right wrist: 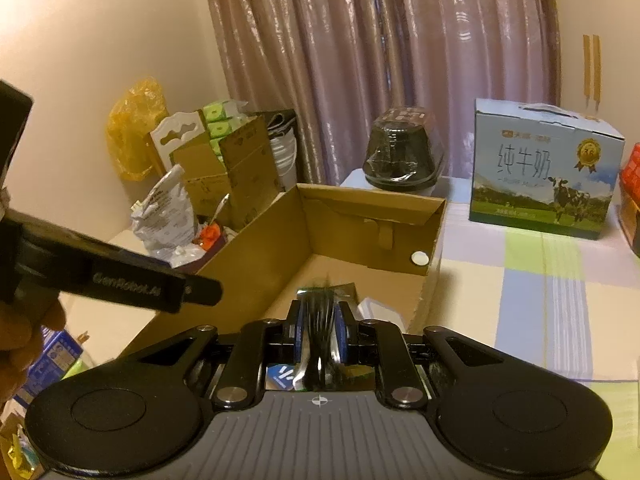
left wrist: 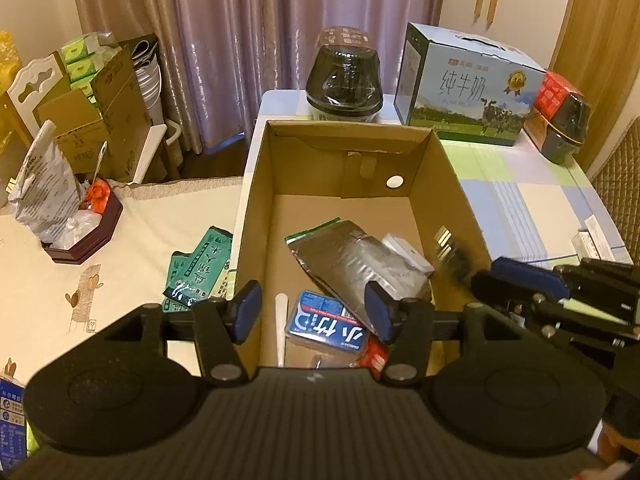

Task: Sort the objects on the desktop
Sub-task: 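Lower the foil bag into the box with the left tool while the right tool lowers the cable, then open the left tool and the right tool to drop both items into the box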

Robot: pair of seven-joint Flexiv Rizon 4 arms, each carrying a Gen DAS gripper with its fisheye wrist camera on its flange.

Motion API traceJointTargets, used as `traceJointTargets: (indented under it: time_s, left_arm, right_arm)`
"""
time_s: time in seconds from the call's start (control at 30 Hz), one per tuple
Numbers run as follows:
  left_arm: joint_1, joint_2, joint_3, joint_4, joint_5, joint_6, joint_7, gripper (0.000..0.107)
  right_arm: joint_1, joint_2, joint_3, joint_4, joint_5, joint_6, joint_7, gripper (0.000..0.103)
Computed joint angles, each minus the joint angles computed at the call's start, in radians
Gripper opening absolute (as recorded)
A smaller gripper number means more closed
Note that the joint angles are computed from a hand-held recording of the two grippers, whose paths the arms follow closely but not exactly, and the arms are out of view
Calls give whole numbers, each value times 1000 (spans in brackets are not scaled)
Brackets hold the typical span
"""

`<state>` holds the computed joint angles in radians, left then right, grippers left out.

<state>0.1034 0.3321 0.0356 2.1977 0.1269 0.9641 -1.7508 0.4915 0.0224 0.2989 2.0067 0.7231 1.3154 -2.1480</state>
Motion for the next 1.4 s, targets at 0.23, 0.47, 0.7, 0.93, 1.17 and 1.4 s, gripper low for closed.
traceJointTargets:
  time_s: [0.23,0.47,0.7,0.93,1.17,1.4]
  left_arm:
    - [6,17,-4,10,15,-17,-14,52]
    - [-3,36,-25,10,30,-35,-40,53]
    - [-24,61,-55,3,50,-61,-80,58]
    - [-50,82,-91,-14,74,-79,-123,74]
    - [-91,72,-128,-39,89,-68,-152,84]
    - [-152,-3,-173,-92,88,-25,-184,93]
  right_arm:
    - [-14,10,-14,-2,34,-13,-20,38]
    - [-34,56,-45,14,53,-61,-29,41]
    - [-33,125,-90,45,74,-97,-53,50]
    - [-34,190,-149,82,81,-141,-97,64]
    - [-76,229,-219,121,77,-174,-120,84]
    - [-143,246,-284,151,68,-207,-154,94]
